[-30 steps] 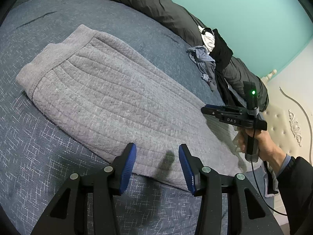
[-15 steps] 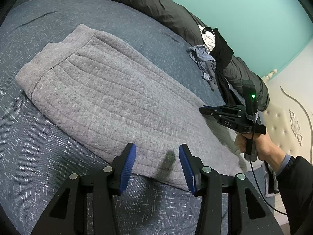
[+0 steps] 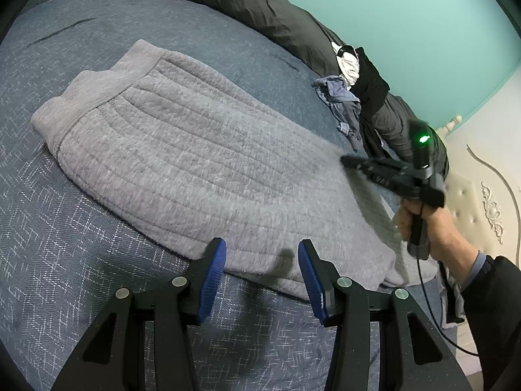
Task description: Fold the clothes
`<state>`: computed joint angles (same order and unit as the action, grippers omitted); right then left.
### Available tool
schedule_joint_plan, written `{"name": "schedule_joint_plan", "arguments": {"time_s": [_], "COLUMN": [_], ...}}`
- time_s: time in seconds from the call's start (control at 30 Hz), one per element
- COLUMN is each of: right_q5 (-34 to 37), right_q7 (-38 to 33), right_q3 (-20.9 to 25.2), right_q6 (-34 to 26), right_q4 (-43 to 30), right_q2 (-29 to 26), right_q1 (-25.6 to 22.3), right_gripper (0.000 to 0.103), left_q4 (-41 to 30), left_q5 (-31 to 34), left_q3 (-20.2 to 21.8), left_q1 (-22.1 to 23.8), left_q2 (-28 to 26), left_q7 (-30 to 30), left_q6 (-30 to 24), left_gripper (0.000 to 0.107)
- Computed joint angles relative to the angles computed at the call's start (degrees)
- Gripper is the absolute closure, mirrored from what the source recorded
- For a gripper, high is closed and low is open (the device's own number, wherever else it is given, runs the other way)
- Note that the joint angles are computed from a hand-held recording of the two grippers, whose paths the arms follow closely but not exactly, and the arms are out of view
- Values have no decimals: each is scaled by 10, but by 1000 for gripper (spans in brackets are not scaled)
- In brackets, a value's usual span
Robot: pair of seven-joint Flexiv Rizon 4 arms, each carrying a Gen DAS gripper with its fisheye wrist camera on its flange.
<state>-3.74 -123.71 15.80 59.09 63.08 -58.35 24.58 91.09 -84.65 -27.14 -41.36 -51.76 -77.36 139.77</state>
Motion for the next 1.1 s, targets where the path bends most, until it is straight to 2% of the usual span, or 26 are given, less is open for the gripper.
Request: {"name": "schedule_joint_plan", "arguments": {"time_s": [0.07,0.13,0.2,0.23,0.33,0.4,0.53,0.6,0.7,0.8,0.9,0.97,1.03,1.07,1.1], "right_q5": [-4,-2,6,11,29,44,68,62,60,84,102,124,156,170,181], "right_q7": [11,26,38,46,63,54,36,45,54,59,67,74,90,97,103], "right_q3": [-9,-14,-9,-7,5,29,50,31,18,35,35,47,58,61,58], "right_q6": [-17,-8,-4,1,28,29,-4,-30,-44,-44,-4,14,24,31,44], "right_q4": [5,7,6,6,15,17,33,40,50,46,66,76,90,99,119], "right_q2": [1,-1,1,3,12,17,29,30,28,28,44,55,70,78,92], "right_q1": [3,6,1,-2,-13,-30,-53,-44,-38,-52,-58,-79,-111,-127,-142], "right_gripper": [98,96,87,85,85,85,85,85,85,84,84,84,84,81,74], "left_q4": [5,11,13,17,40,51,83,91,86,79,92,100,87,81,76], "left_q5": [3,5,2,2,8,3,5,3,-14,-33,-26,-15,-16,-15,-13], "left_q3": [1,3,5,6,12,15,21,23,21,13,12,16,16,16,16], "left_q1": [1,2,1,1,2,2,5,5,3,4,10,10,8,7,5], "left_q2": [1,3,5,6,14,17,24,25,25,24,27,29,27,26,24], "left_q7": [-10,-21,-24,-29,-62,-75,-133,-151,-141,-122,-142,-157,-140,-132,-128], "left_q6": [-1,-2,1,2,8,12,21,23,35,52,50,45,50,52,54], "left_gripper": [57,57,56,56,55,55,55,55,55,55,55,55,55,55,55]}}
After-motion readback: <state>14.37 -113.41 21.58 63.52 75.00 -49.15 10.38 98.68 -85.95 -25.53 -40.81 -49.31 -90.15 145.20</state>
